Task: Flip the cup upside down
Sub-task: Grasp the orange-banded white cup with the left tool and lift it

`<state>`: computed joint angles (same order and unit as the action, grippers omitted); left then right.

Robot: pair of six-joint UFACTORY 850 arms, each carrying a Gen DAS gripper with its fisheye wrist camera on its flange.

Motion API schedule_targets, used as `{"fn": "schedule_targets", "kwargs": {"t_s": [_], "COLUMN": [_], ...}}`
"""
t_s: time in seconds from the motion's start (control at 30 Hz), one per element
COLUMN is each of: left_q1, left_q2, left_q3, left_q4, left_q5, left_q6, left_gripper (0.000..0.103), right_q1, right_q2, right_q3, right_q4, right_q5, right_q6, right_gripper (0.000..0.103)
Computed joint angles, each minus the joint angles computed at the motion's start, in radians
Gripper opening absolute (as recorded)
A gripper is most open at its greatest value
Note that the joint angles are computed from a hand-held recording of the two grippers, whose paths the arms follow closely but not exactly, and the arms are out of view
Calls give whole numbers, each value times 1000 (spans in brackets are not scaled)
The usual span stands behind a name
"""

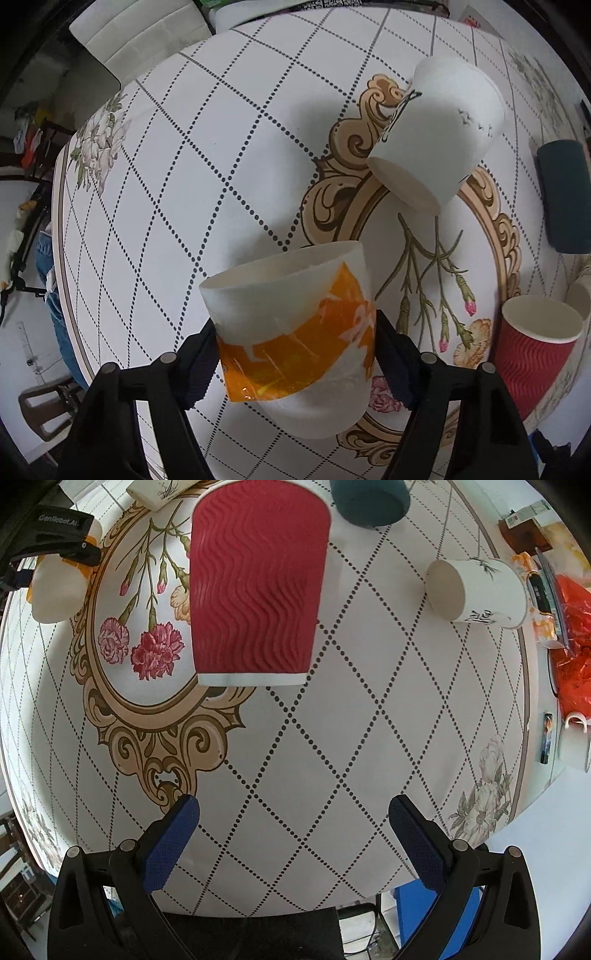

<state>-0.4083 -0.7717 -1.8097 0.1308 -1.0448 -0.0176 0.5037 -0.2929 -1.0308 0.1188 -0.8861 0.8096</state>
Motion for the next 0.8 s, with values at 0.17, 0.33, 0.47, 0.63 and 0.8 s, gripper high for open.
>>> {"fn": "schedule_targets", "kwargs": {"t_s": [0.17,0.33,0.47,0.63,0.8], "left_q1": [14,23,30,7,-37], "left_q2": [39,103,181,302,377], "left_q3": [23,71,155,288,394], "left_q4": [-47,-102,-153,-202,-220], "left_q5": [-1,-1,-5,-18,-1], "left_q6": [25,63,88,74,32], "left_gripper": [74,74,74,74,74], "right_q1": [14,22,24,27,47], "right_q2": [34,82,149,222,301], "right_q3": [11,42,89,129,177], "right_q4": [-6,-7,-14,-24,-22], "right_q5": [-17,-18,-17,-25,-39], "right_q6": [36,68,93,104,101], "right_gripper": [103,103,103,103,103]}}
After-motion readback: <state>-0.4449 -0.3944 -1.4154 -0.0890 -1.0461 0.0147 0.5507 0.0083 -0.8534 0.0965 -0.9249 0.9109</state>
